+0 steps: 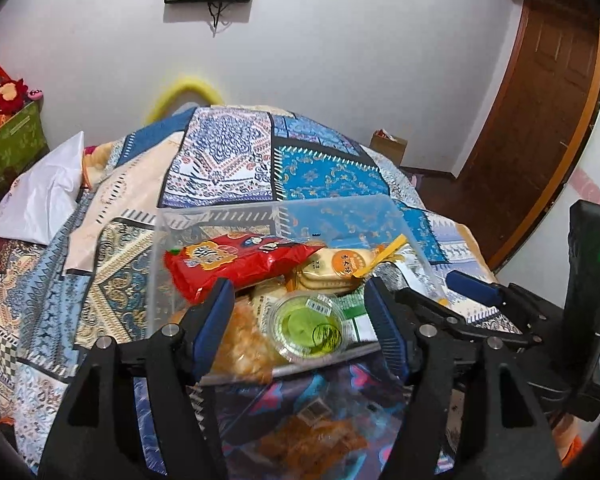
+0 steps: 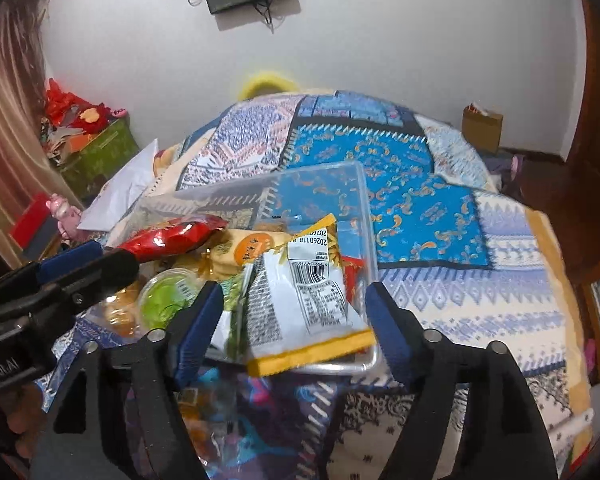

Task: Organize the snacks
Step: 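Grasp long biscuit pack with right tool while left tool grasps orange cookie bag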

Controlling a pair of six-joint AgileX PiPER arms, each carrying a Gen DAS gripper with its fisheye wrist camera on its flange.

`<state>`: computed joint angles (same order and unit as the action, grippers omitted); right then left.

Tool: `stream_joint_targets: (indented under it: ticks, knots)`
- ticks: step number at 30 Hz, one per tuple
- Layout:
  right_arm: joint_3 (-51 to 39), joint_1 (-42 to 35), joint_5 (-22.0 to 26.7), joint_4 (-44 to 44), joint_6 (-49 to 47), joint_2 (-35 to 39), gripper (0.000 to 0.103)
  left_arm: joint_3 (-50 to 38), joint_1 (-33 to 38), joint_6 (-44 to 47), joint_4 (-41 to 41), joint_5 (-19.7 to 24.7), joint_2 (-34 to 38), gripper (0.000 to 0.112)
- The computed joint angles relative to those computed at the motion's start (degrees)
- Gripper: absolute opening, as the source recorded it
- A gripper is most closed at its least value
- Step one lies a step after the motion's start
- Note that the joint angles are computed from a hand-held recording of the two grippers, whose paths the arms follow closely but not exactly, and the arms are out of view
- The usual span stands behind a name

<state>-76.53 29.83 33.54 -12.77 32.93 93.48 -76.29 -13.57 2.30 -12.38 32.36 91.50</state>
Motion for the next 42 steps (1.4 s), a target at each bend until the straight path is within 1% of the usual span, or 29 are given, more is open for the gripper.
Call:
stream_joint_targets:
  ticks: [4, 8, 9, 12, 15, 17, 21, 26, 28, 31, 33, 36, 37, 39, 40, 41, 42]
  knots:
    - [1.8, 1.8, 1.0, -2.4, 2.5, -3.4, 0.072, 3.5, 1.1, 1.6, -0.8, 0.8, -5.0, 0.067]
    - [4.4, 4.4, 1.6, -3.4, 4.0, -7.4, 0.073, 8.3, 2.0, 2.5, 0.0, 2.0, -10.7, 0.070]
    - [5.3, 5.8, 2.1, -5.0, 5.4, -8.6, 0.073, 9.4, 2.3, 3.0, 0.2, 2.7, -12.0, 0.070]
    - [7.1, 10.0, 4.2, -10.8, 10.7, -10.7, 0.080, 13.1, 2.8, 3.0, 2.5, 4.0, -15.8, 0.070]
    - [9.1, 15.4, 6.7, -16.9, 16.5, -12.4, 0.081, 17.1, 3.8, 4.2, 2.9, 5.2, -19.7, 0.070]
    - [10.5, 18.2, 7.1, -17.5, 18.0, -13.1, 0.081, 19.9, 4.7, 5.4, 2.7, 6.2, -22.2, 0.070]
    - [13.5, 20.8, 4.8, -14.0, 17.8, -13.6, 0.081, 25.6, 6.7, 7.8, 2.1, 7.6, -26.6, 0.070]
    - [15.5, 23.5, 2.3, -9.2, 17.1, -10.6, 0.081, 31.9, 10.0, 11.3, -0.1, 9.0, -30.2, 0.070]
    - [16.3, 23.2, 0.4, -4.1, 13.2, -9.4, 0.081, 33.6, 11.2, 12.3, -0.7, 9.4, -30.7, 0.070]
    - [16.1, 22.9, -0.9, 2.2, 7.1, -7.1, 0.081, 35.8, 14.0, 15.0, -3.2, 10.2, -31.4, 0.070]
    - [14.9, 23.1, -0.1, 4.0, 5.0, -4.9, 0.081, 36.5, 16.0, 16.6, -4.9, 10.7, -31.3, 0.070]
    - [13.0, 23.6, 1.2, 2.8, 3.9, -2.1, 0.082, 37.3, 17.4, 17.6, -5.8, 10.9, -31.0, 0.070]
    - [12.4, 23.8, 1.8, 2.5, 3.7, -1.5, 0.081, 37.5, 17.5, 17.7, -5.9, 10.9, -31.0, 0.070]
    - [11.2, 24.7, 2.9, -0.4, 5.3, -0.4, 0.072, 37.7, 18.0, 18.2, -6.3, 10.9, -30.9, 0.070]
    - [10.9, 24.9, 3.3, -0.8, 5.2, -0.3, 0.067, 37.7, 18.1, 18.4, -6.6, 11.0, -30.9, 0.070]
    - [10.5, 24.9, 3.4, -0.8, 4.6, -0.1, 0.059, 37.7, 18.4, 18.7, -6.9, 11.0, -31.0, 0.070]
    - [10.3, 24.6, 3.1, 0.1, 3.7, -0.2, 0.053, 37.7, 18.6, 18.9, -7.1, 11.1, -31.0, 0.070]
